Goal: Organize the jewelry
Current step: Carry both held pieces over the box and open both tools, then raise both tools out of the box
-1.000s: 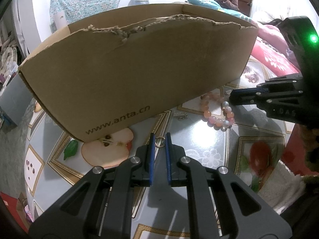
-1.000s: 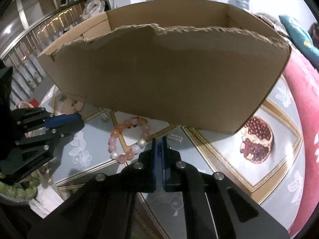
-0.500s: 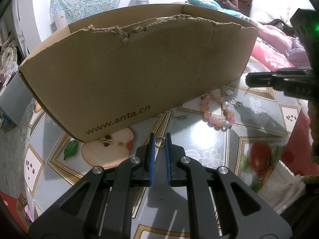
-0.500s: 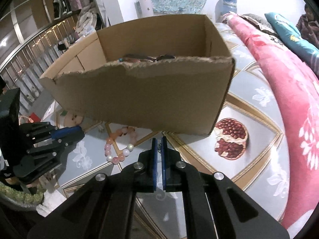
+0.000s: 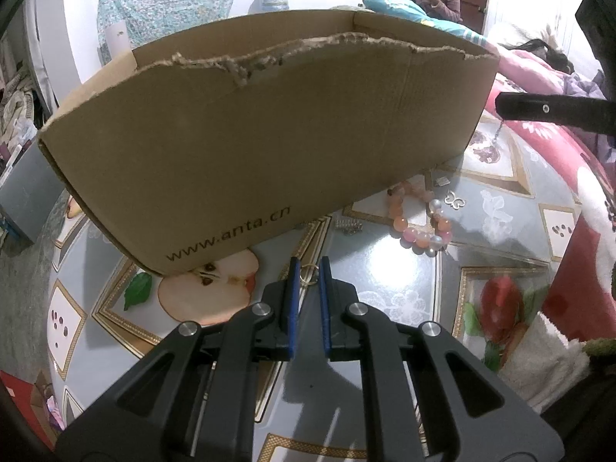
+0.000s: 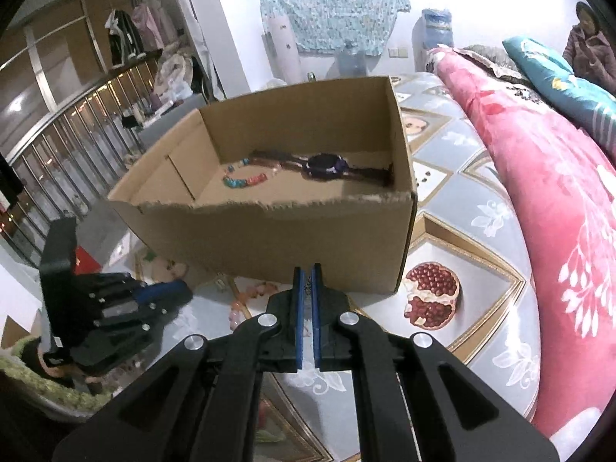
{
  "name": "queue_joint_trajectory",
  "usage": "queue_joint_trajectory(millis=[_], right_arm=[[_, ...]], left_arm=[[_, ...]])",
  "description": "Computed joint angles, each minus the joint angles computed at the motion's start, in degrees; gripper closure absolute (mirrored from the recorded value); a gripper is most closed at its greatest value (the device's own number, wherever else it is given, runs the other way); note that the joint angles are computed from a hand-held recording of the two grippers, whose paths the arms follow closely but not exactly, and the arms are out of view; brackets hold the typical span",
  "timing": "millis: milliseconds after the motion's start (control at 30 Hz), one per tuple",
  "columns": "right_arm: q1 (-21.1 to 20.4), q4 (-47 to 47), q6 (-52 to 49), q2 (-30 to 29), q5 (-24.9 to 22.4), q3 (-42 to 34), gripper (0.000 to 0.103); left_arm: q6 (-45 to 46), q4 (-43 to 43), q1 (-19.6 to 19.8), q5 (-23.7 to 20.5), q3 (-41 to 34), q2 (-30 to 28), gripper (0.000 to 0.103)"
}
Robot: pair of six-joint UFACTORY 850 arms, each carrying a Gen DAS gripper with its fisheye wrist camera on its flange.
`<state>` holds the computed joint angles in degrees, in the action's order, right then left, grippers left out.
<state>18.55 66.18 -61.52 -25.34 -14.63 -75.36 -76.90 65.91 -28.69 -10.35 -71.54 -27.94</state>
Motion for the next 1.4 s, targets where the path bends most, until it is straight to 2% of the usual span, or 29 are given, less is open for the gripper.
queue_joint_trajectory(millis=[267, 400, 467, 533, 633, 733, 867, 933, 1033, 1133, 1200, 1333, 1400], right_arm=[[0.19, 9.48, -10.12, 2.12, -0.24, 0.24, 0.099], [-0.01, 14.78, -16.16, 2.24, -2.54, -1.16, 0.099], [-0.13, 16.62, -18.72, 1.88, -4.02, -2.66, 0.099], [-0.16, 18.37, -21.07, 1.48, -5.16, -4.08, 0.099], [-0.38, 19.11, -22.62, -0.25, -7.66, -7.66, 0.099], [-0.71, 12.63, -16.25, -4.14, -10.29, -13.76, 0.099], [-1.28, -4.87, 3.22, -12.35, -15.75, -25.71, 0.099], [-1.34, -13.52, 13.29, -16.8, -18.85, -32.13, 0.099], [-1.66, -20.52, 21.85, -22.73, -24.44, -40.63, 0.099], [-1.55, -25.39, 26.92, -26.6, -27.02, -46.06, 0.098], [-1.67, -27.08, 29.4, -28.43, -28.29, -48.75, 0.098], [-2.15, -25.13, 28.57, -28.53, -28.41, -48.79, 0.097], [-2.36, -23.85, 27.5, -27.53, -27.31, -47.32, 0.097]], left_arm=[[-14.95, 16.22, -0.36, 0.41, 2.85, 3.76, 0.094], [-25.61, 27.98, -0.47, 1.05, 3.88, 6.6, 0.094], [-25.93, 28.66, -0.01, 2.48, 3.49, 8.34, 0.094], [-17.67, 21.14, 0.91, 4.55, 2.31, 9.77, 0.094], [0.31, 3.82, 2.42, 7.03, -0.75, 9.87, 0.094], [18.3, -14.16, 3.59, 7.56, -4.93, 7.3, 0.094], [40.64, -38.14, 5.04, 2.82, -13.34, 0.45, 0.094], [50.78, -50.14, 5.9, -2.04, -18.84, -3.6, 0.094], [65.94, -67.24, 7.62, -7.42, -25.15, -8.18, 0.094], [69.24, -71.57, 8.53, -10.4, -29.1, -11.22, 0.094], [67.77, -71.52, 8.82, -12.35, -31.75, -13.09, 0.084], [68.72, -74.04, 9.25, -12.17, -32.56, -14.01, 0.083], [66.65, -72.39, 9.02, -11.53, -31.92, -13.54, 0.083]])
